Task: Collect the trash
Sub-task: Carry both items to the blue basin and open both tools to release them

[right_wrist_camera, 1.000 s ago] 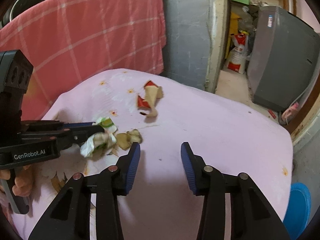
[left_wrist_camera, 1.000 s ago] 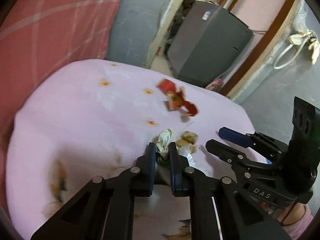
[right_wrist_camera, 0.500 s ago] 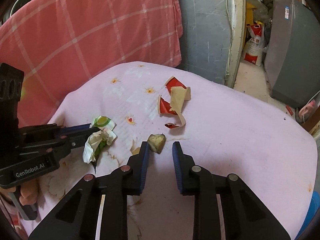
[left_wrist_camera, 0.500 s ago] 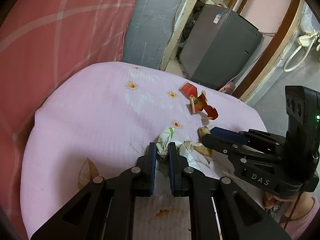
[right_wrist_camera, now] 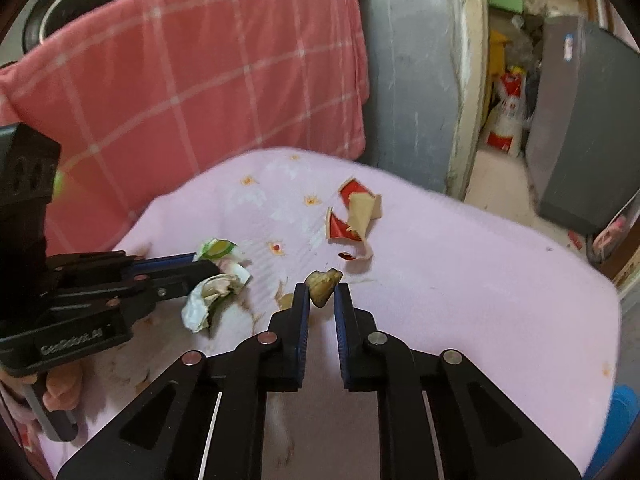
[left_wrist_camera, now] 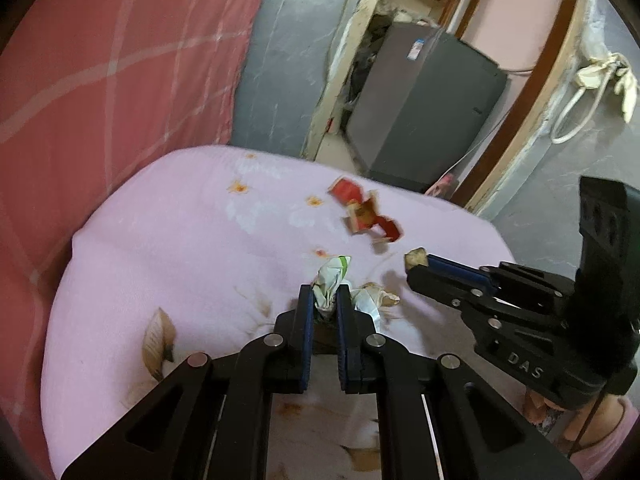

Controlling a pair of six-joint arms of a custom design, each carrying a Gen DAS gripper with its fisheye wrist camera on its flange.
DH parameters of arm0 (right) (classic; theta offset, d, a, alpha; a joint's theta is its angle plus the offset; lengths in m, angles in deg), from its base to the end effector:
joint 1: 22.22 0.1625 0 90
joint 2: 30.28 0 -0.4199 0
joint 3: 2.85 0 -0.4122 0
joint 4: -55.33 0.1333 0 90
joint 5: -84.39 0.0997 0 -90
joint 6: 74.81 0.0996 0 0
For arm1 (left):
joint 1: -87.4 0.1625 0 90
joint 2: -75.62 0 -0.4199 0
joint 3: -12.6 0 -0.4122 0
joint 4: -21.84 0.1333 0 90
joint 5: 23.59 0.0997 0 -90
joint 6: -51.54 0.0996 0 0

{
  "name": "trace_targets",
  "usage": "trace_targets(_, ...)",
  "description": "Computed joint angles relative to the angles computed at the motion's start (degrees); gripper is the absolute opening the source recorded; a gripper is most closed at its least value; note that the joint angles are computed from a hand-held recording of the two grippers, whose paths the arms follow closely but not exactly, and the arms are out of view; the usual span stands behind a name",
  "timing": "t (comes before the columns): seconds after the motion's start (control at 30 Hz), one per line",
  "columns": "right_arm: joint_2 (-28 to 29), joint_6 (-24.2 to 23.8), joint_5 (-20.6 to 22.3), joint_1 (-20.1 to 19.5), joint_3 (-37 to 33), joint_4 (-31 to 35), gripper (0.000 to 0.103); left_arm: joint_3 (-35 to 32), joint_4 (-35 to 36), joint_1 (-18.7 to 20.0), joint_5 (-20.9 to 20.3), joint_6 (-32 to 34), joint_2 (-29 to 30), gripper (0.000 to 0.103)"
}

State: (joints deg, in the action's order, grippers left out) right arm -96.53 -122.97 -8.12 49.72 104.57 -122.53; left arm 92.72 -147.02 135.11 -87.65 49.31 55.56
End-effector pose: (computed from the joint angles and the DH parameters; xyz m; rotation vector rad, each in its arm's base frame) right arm -0.0697 -0.6296 0.2798 0.6316 -2.4408 0.8812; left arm -0.3559 -0.6541 -0.1033 0.8496 2.6390 -0.6662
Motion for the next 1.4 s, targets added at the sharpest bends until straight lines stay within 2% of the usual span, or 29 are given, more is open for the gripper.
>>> trace_targets(0.3, -9.2, -3.4, 11.1, -4.0, 14.9, -24.2, 0.011, 5.3, -17.7, -5.3, -1.7, 9.0, 0.7, 0.008)
trace_targets(0.47, -13.6, -2.8, 16.0, -6.5, 20.5, -35.5, 0.011, 6.0, -27.2, -8.1, -3.1, 12.6, 2.1, 0.008)
trace_targets(0.73, -19.5, -0.9, 20.4, -11.5, 25.5, -49.0, 0.011, 2.6, -34.2, -11.9, -6.6, 15.5, 6.0, 0.008)
trace_targets(1.0, -22.8, 3.9, 22.5, -19.3, 27.4, -58.2, 0.011, -2.9, -34.6, -15.1, -10.6, 15.0, 11.2, 0.008)
trace_targets(1.23, -23.3, 7.6, 24.0, -26.7, 27.4, -62.6, 0.011, -10.1, -29.2, -16.7, -12.5, 14.3, 16.7, 0.008)
trace_targets(1.4, -23.2, 11.0, 25.5, -31.3, 26.9, -62.7, 0.011, -15.0, -23.8, -17.4, -13.0, 14.0, 20.4, 0.008)
